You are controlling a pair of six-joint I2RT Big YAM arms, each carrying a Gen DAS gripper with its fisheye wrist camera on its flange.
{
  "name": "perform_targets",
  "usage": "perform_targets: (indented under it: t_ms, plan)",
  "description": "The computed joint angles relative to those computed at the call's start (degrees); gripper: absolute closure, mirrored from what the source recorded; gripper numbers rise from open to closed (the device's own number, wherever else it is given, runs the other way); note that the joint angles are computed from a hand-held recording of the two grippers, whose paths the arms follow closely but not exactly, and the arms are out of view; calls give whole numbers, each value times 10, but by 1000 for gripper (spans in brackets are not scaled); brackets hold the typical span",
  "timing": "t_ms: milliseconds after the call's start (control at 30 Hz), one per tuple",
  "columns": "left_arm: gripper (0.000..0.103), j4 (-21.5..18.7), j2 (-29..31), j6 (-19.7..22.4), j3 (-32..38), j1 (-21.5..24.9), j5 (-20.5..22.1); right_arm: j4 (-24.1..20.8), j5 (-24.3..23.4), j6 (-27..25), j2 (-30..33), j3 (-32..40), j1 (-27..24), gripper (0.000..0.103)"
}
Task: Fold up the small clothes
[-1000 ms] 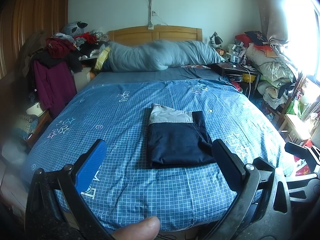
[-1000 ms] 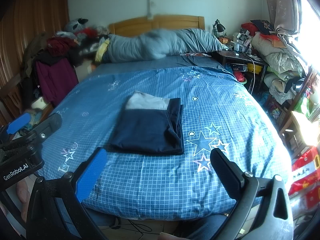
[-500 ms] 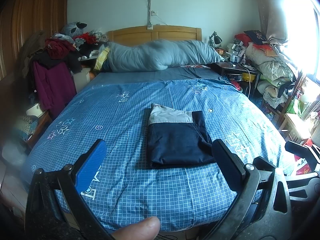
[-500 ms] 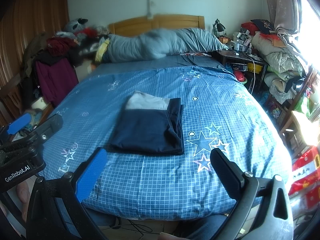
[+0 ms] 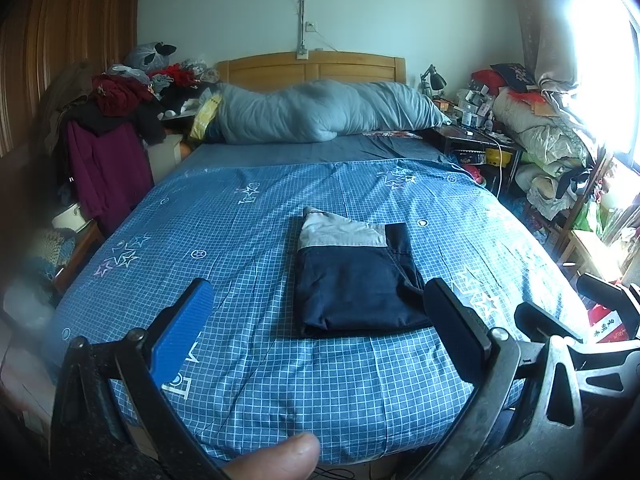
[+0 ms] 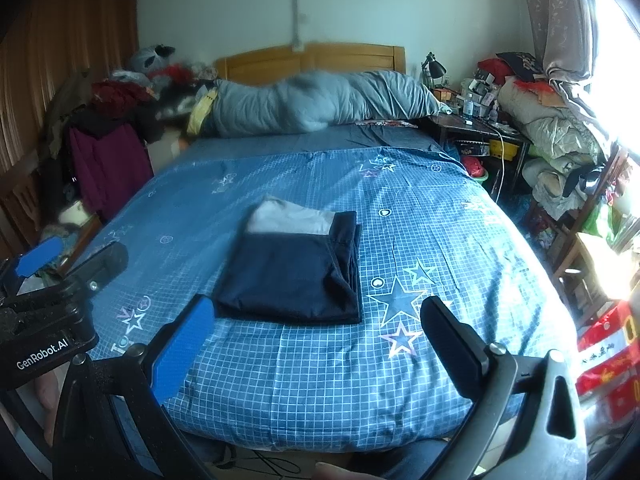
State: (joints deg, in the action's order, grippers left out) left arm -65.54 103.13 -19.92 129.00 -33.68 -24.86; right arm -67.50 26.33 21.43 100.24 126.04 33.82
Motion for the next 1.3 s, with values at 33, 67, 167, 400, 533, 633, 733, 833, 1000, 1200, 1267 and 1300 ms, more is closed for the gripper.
perform_targets:
  t_ms: [33, 67, 167, 400, 533, 633, 733, 833, 1000, 1200, 1267, 1300]
  plan:
    - [0, -1, 2, 0, 4, 0, 0, 2, -4, 0, -1, 0, 0, 0]
    - [0, 0, 1, 0, 3, 0, 2, 1, -5, 1, 0, 2, 0, 0]
    - [0, 2, 0, 0, 1, 0, 1, -1, -8, 2, 1, 5, -1, 0]
    - [0, -2, 2, 2, 4, 0, 1, -10, -24, 8, 7, 13, -2, 0]
    - [0, -6, 5, 1, 11, -1, 0, -11, -27, 10, 7, 14, -3, 0]
    - [0, -6, 5, 2, 11, -1, 1, -11, -28, 10, 6, 13, -4, 0]
    - [0, -12, 10, 3, 20, -1, 1, -12, -30, 11, 6, 13, -5, 0]
    - [0, -14, 12, 3, 22, -2, 0, -12, -31, 14, 7, 11, -5, 0]
    - [0, -20, 14, -2, 27, -1, 2, -14, -32, 14, 9, 13, -5, 0]
    - [0, -20, 14, 0, 27, 0, 3, -15, -33, 16, 9, 13, -5, 0]
    - [0, -20, 15, -1, 27, 0, 2, -15, -32, 15, 9, 13, -5, 0]
    - [0, -20, 15, 0, 27, 0, 3, -15, -32, 15, 9, 13, -5, 0]
